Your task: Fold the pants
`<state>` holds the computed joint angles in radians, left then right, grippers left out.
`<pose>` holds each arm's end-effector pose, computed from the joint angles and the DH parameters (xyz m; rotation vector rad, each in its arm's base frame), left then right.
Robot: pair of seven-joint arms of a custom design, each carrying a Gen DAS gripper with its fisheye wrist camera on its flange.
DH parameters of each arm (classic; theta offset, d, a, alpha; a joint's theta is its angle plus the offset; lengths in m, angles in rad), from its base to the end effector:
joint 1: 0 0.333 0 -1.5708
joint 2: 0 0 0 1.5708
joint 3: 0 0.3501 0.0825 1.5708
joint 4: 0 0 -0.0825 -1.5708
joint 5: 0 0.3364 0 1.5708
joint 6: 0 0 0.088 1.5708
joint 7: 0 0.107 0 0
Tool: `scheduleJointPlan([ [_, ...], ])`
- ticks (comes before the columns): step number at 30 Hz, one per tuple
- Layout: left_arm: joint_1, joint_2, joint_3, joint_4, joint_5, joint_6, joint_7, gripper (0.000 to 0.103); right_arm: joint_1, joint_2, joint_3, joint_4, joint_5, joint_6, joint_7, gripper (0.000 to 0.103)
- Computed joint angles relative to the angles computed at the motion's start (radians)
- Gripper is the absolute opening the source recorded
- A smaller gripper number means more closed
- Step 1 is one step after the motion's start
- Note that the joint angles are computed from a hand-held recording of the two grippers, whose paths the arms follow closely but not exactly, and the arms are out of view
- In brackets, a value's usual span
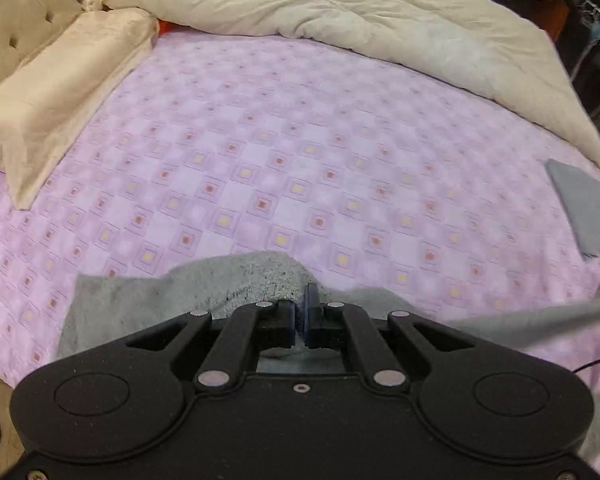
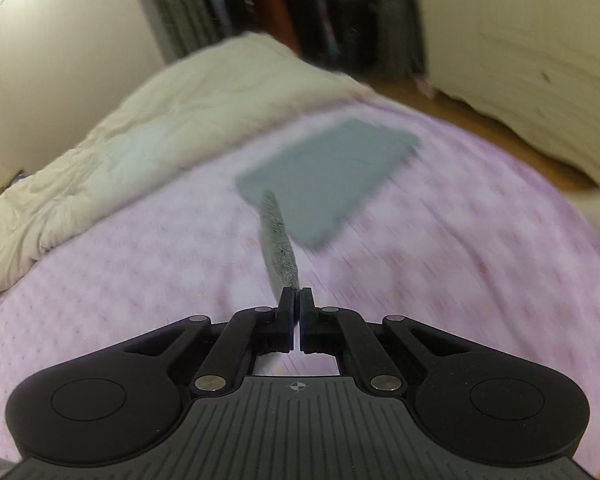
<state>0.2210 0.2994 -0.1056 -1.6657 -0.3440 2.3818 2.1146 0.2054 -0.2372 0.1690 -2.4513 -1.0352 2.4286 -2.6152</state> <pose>0.6431 0.0804 0.5295 -1.7760 2.2087 -0.6720 0.3970 0.1566 0.4711 -0.7435 2.4101 -0.8323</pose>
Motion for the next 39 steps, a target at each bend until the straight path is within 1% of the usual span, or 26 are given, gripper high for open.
scheduleJointPlan([
  [2, 0.004, -0.01, 0.01, -0.038, 0.024, -0.024, 0.012, 0.006, 0.027, 0.011, 0.003, -0.073, 0.105, 0.019, 0.022, 0.002],
  [3, -0.005, -0.012, 0.023, -0.071, 0.07, -0.028, 0.006, 0.006, 0.037, 0.025, -0.001, -0.107, 0.159, 0.046, 0.025, 0.002],
  [5, -0.024, -0.005, 0.047, -0.121, 0.16, -0.033, -0.028, 0.005, 0.058, 0.062, -0.015, -0.164, 0.269, 0.113, -0.012, 0.002],
  [6, -0.044, 0.003, 0.065, -0.153, 0.232, -0.028, -0.067, 0.005, 0.062, 0.07, -0.011, -0.182, 0.291, 0.132, -0.008, 0.002],
  [8, -0.056, 0.016, 0.081, -0.183, 0.317, -0.033, -0.111, 0.005, 0.052, 0.053, 0.012, -0.226, 0.239, 0.174, 0.093, 0.003],
  [9, -0.059, 0.03, 0.086, -0.187, 0.347, -0.037, -0.131, 0.006, 0.042, 0.038, 0.025, -0.242, 0.194, 0.182, 0.156, 0.005],
  [10, -0.06, 0.039, 0.087, -0.187, 0.366, -0.04, -0.147, 0.006, 0.03, 0.023, 0.035, -0.256, 0.148, 0.184, 0.212, 0.005],
  [11, -0.059, 0.045, 0.086, -0.186, 0.378, -0.037, -0.16, 0.006, 0.022, 0.013, 0.036, -0.266, 0.118, 0.188, 0.238, 0.005],
  [14, -0.062, 0.053, 0.074, -0.187, 0.4, -0.011, -0.176, 0.006, 0.014, 0.007, 0.023, -0.272, 0.108, 0.17, 0.219, 0.017],
  [16, -0.065, 0.053, 0.066, -0.186, 0.404, 0.002, -0.181, 0.006, 0.002, 0.003, 0.014, -0.289, 0.098, 0.178, 0.247, 0.031],
  [18, -0.071, 0.058, 0.063, -0.177, 0.41, 0.004, -0.2, 0.006, -0.01, -0.004, 0.006, -0.308, 0.097, 0.197, 0.281, 0.034],
  [20, -0.082, 0.058, 0.062, -0.173, 0.419, 0.003, -0.226, 0.006, -0.033, 0.002, 0.008, -0.324, 0.064, 0.227, 0.347, 0.036],
  [22, -0.087, 0.057, 0.063, -0.176, 0.432, 0.011, -0.239, 0.006, -0.06, 0.014, 0.012, -0.334, -0.024, 0.259, 0.444, 0.037],
  [24, -0.089, 0.016, 0.064, -0.231, 0.447, 0.03, -0.246, 0.006, -0.068, 0.029, 0.0, -0.331, -0.084, 0.282, 0.49, 0.037],
  [25, -0.092, 0.014, 0.066, -0.236, 0.457, 0.035, -0.252, 0.006, -0.072, 0.034, -0.011, -0.328, -0.117, 0.298, 0.506, 0.036],
  [26, -0.097, 0.013, 0.067, -0.242, 0.466, 0.039, -0.263, 0.006, -0.07, 0.037, -0.027, -0.322, -0.118, 0.315, 0.486, 0.033],
  [27, -0.092, -0.006, 0.068, -0.265, 0.468, 0.044, -0.259, 0.006, -0.064, 0.032, -0.034, -0.316, -0.103, 0.31, 0.455, 0.017],
  [28, -0.094, -0.006, 0.069, -0.266, 0.474, 0.047, -0.267, 0.006, -0.057, 0.018, -0.037, -0.304, -0.08, 0.291, 0.404, 0.012],
  [30, -0.096, -0.02, 0.069, -0.281, 0.48, 0.067, -0.285, 0.005, -0.06, -0.036, -0.015, -0.281, -0.164, 0.254, 0.383, 0.01],
  [32, -0.102, -0.043, 0.066, -0.294, 0.477, 0.11, -0.314, 0.005, -0.031, -0.106, 0.01, -0.25, -0.138, 0.163, 0.262, 0.01],
  [33, -0.095, -0.066, 0.057, -0.298, 0.455, 0.126, -0.304, 0.005, -0.018, -0.144, 0.028, -0.241, -0.118, 0.111, 0.212, 0.009],
  [35, -0.074, -0.115, 0.032, -0.323, 0.381, 0.185, -0.231, 0.005, 0.015, -0.221, 0.08, -0.236, -0.042, -0.018, 0.127, 0.01],
  [36, -0.068, -0.141, 0.024, -0.339, 0.348, 0.209, -0.191, 0.005, 0.027, -0.245, 0.097, -0.243, 0.0, -0.064, 0.105, 0.01],
  [37, -0.066, -0.16, 0.022, -0.35, 0.322, 0.216, -0.163, 0.005, 0.042, -0.262, 0.108, -0.26, 0.053, -0.099, 0.088, 0.01],
  [38, -0.066, -0.17, 0.023, -0.359, 0.301, 0.213, -0.146, 0.005, 0.055, -0.266, 0.105, -0.28, 0.105, -0.107, 0.073, 0.01],
  [39, -0.066, -0.176, 0.026, -0.361, 0.283, 0.182, -0.136, 0.005, 0.065, -0.26, 0.088, -0.309, 0.155, -0.086, 0.058, 0.01],
])
